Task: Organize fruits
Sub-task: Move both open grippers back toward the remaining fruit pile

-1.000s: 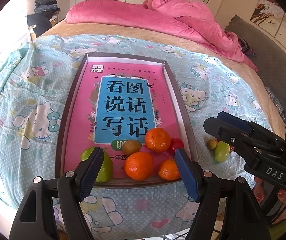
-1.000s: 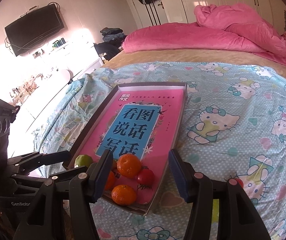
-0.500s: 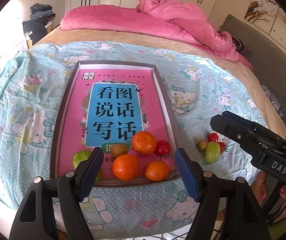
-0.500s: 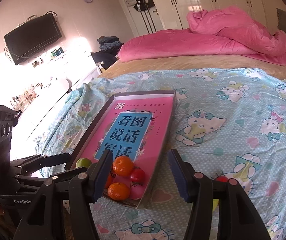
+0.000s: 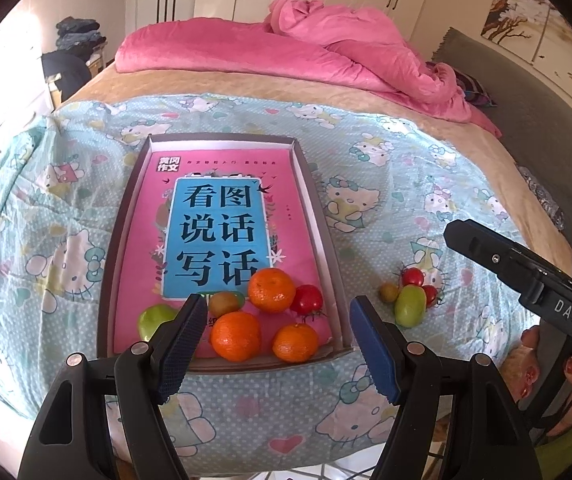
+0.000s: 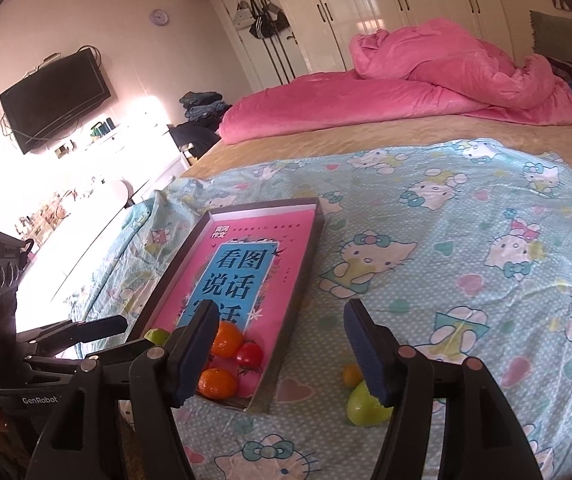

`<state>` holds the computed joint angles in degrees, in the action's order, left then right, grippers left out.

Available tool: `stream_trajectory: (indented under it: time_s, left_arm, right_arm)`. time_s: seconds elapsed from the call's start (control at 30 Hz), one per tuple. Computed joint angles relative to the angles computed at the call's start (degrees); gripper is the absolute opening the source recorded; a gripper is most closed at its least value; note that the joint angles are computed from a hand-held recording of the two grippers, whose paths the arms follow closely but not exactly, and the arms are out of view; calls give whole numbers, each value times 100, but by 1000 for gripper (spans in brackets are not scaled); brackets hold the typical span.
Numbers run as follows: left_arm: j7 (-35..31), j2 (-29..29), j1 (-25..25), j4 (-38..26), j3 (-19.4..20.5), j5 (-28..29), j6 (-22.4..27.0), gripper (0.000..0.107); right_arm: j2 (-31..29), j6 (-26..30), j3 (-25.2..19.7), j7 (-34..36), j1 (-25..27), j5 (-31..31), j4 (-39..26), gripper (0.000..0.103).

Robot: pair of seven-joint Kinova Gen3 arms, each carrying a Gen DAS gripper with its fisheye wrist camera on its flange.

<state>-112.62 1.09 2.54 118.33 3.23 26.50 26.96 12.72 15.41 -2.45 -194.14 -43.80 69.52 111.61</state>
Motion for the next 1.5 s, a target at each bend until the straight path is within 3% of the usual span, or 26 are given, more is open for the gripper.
stream_trajectory:
  time_s: [0.87, 1.5]
  left_arm:
    - [913, -74, 650, -110, 303, -821, -38, 75]
    - [1677, 183, 1092, -281, 527, -1523, 6, 75]
  right_arm:
    - [-637, 511, -743, -1179, 909, 921, 799, 65]
    - [-628, 549, -824, -753, 1034, 628, 1054, 65]
